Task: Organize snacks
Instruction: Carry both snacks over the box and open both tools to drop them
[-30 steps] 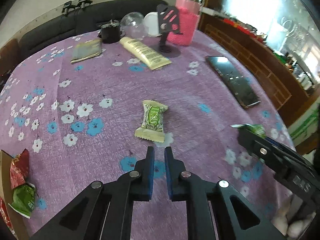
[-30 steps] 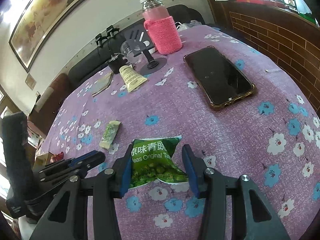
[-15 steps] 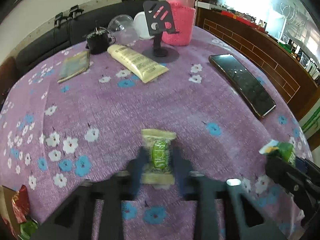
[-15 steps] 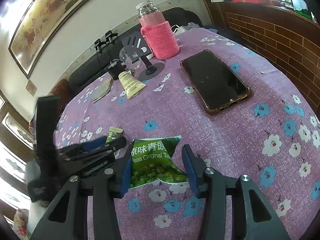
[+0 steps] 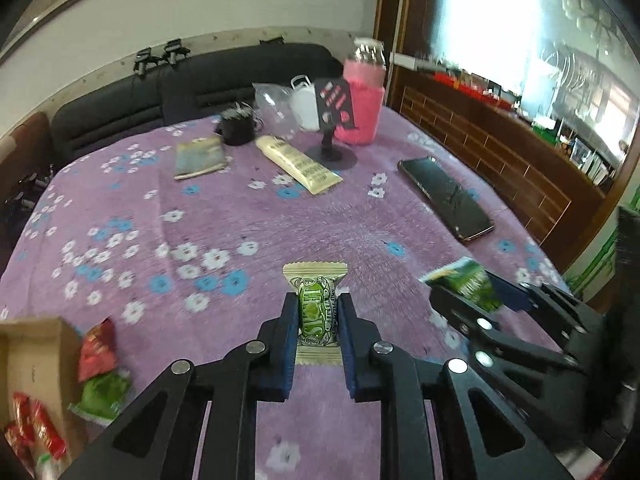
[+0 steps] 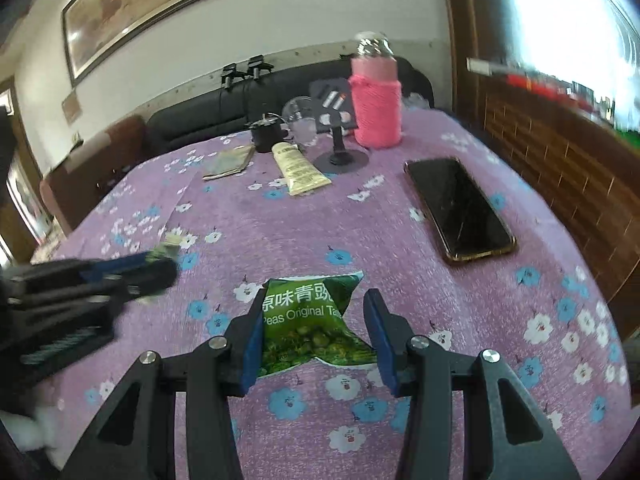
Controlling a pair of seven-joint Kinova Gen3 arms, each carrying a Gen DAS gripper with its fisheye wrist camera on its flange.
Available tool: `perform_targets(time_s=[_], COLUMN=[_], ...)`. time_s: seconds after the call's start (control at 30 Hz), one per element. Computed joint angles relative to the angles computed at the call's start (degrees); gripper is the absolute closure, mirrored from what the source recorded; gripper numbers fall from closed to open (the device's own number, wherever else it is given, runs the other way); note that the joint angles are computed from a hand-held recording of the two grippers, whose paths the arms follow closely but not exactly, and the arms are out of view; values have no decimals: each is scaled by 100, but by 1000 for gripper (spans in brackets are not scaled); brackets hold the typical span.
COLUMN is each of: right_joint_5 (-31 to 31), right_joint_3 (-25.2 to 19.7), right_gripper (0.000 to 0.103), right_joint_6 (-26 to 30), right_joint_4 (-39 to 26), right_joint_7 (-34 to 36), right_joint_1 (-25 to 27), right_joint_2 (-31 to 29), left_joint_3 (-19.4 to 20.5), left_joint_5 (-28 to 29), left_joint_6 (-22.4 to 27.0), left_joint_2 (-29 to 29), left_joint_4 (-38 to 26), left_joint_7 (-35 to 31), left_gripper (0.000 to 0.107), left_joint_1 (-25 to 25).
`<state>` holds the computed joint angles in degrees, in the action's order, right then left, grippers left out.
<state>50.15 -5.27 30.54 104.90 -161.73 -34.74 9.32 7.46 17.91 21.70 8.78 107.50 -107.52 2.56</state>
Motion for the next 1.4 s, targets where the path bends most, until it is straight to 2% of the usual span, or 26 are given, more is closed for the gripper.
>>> perform_targets(time_s=[0.1, 0.2, 0.37, 0.53, 0.7, 0.9, 1.07, 1.13, 1.23, 1.4], right_joint_5=[698, 1368, 2256, 2509, 2159, 1946, 1912, 1958, 1945, 842], right_joint_3=[-92, -816, -2064, -2260, -1809, -805, -612, -852, -1571, -2890], right_gripper=[58, 57, 57, 57, 57, 57, 57, 57, 57, 57], right_joint_6=[415, 911, 1831, 2673, 2966, 3049, 3167, 3268, 3436, 2633], right_joint_4=[21, 17, -29, -331, -825, -1382, -1790, -1943, -2252, -2750], right_joint_7=[-482, -875, -1148, -860, -129, 669, 1038, 1128, 1338, 1854], right_joint_1=[-223, 97, 509, -28, -1007, -2508, -3012, -2950, -2534, -1237], right_joint_2=[7, 62, 310, 607, 781, 964, 1221, 1336, 1506, 1655], left_joint_3=[-232, -272, -1268, -2139, -2708, -3485, -4118, -4309, -4438, -4787], left_joint_5=[590, 1289, 2265, 2588, 2368, 2255, 2202, 2147, 2041, 1962], left_joint_6=[-64, -36, 171, 482, 473, 395, 326, 262, 146, 46], left_joint_2=[-422, -912, -1668, -2229, -2744, -3085, -3203, -3226, -3221, -3115], left_joint_4=[373, 802, 1483, 1913, 2276, 2587, 2746, 2791, 2845, 2866], left_joint_7=[-496, -1043, -1872, -2255, -2285, -2485, -2695, -2769, -2761, -2791], left_gripper=[89, 89, 89, 89, 89, 89, 89, 88, 88, 88], left_joint_1=[-28, -396, -384, -538, -698, -583, -386, -349, -322, -171])
